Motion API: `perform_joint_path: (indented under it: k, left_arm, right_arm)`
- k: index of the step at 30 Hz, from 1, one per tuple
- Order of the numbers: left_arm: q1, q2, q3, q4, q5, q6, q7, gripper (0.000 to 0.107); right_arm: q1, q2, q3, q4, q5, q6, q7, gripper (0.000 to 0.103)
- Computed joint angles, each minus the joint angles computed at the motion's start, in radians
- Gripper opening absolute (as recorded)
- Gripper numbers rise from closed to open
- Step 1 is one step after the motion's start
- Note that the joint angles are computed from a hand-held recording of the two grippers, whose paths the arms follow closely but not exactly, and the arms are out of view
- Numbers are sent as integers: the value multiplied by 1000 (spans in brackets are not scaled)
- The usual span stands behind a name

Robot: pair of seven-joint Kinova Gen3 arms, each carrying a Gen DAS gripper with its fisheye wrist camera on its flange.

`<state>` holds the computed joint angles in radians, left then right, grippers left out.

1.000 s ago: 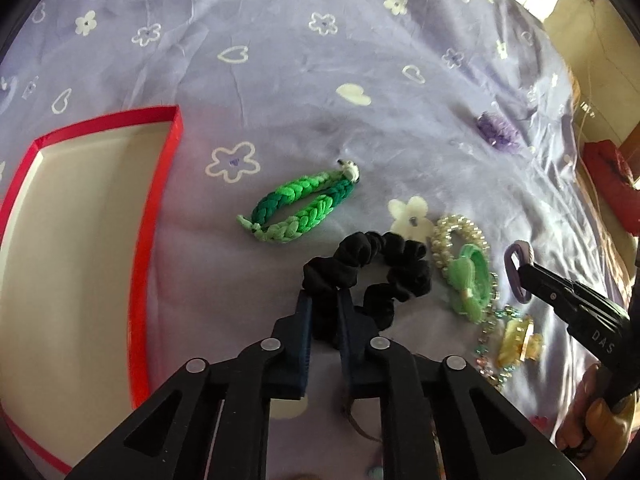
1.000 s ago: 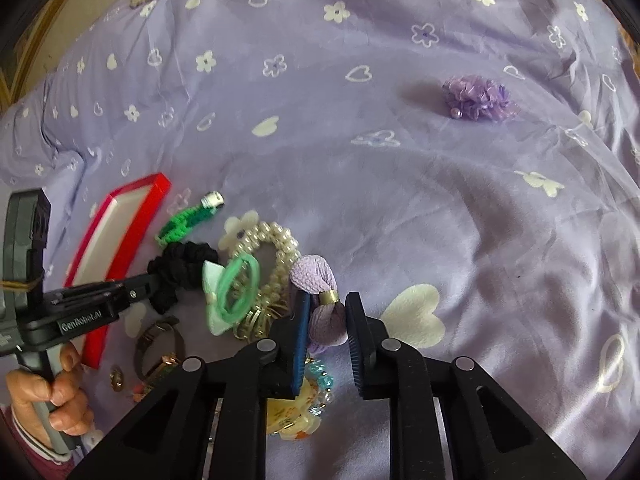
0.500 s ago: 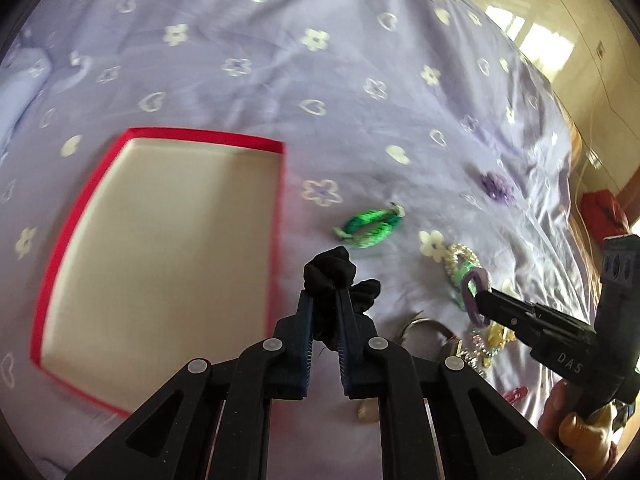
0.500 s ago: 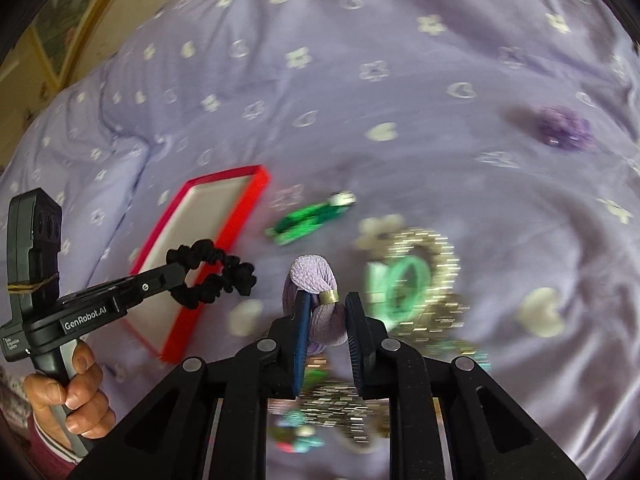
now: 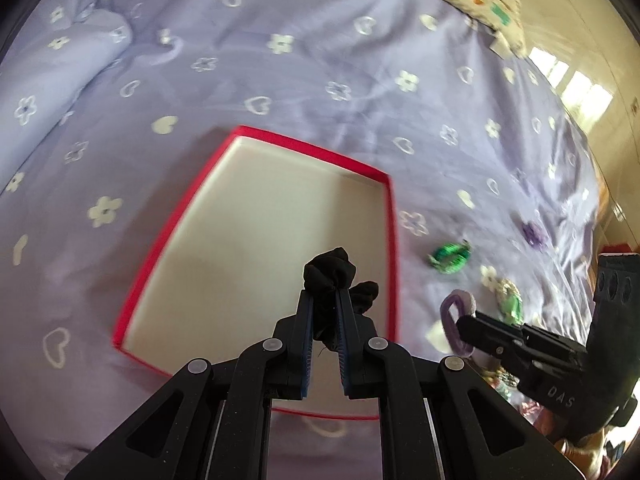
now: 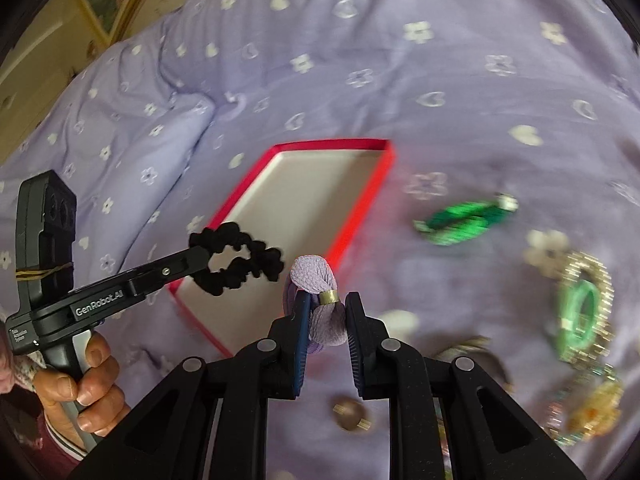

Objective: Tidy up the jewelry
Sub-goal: 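Carry the scrunchie with the left tool into the red tray while the right tool drops the bow clip there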

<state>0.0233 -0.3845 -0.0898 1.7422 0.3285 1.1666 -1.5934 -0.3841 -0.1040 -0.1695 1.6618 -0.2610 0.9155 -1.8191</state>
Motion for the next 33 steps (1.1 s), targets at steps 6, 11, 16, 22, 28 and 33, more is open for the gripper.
perform_joint_path:
  k: [6,11,16,22,28,33]
  left_arm:
    - [-36,17,-21,14,-31,-7,5,10]
    - [-63,53,-40,35,-33,-13,-3,10]
    - [-86,95,-31,47,-35,-21,-6,10]
    - [-94,119,6,56,-60,-44,16,10]
    - [-94,123,34,54,-97,-58,43,23]
    - [-83,106,47,54,-127,-63,69,35]
  right_arm:
    - [-42,115,-29,-63,4,-21,-1,18]
    - [-81,209,-40,-120,44,-9,-22,18]
    - [-116,273,-41,-166,82,20,-34,18]
    - [-150,308,-32,-203,141,54,-53,22]
    - [-147,316,-30,-216,141,71,-42,26]
    - [-146,305,-30,-209,136,61,-39,39]
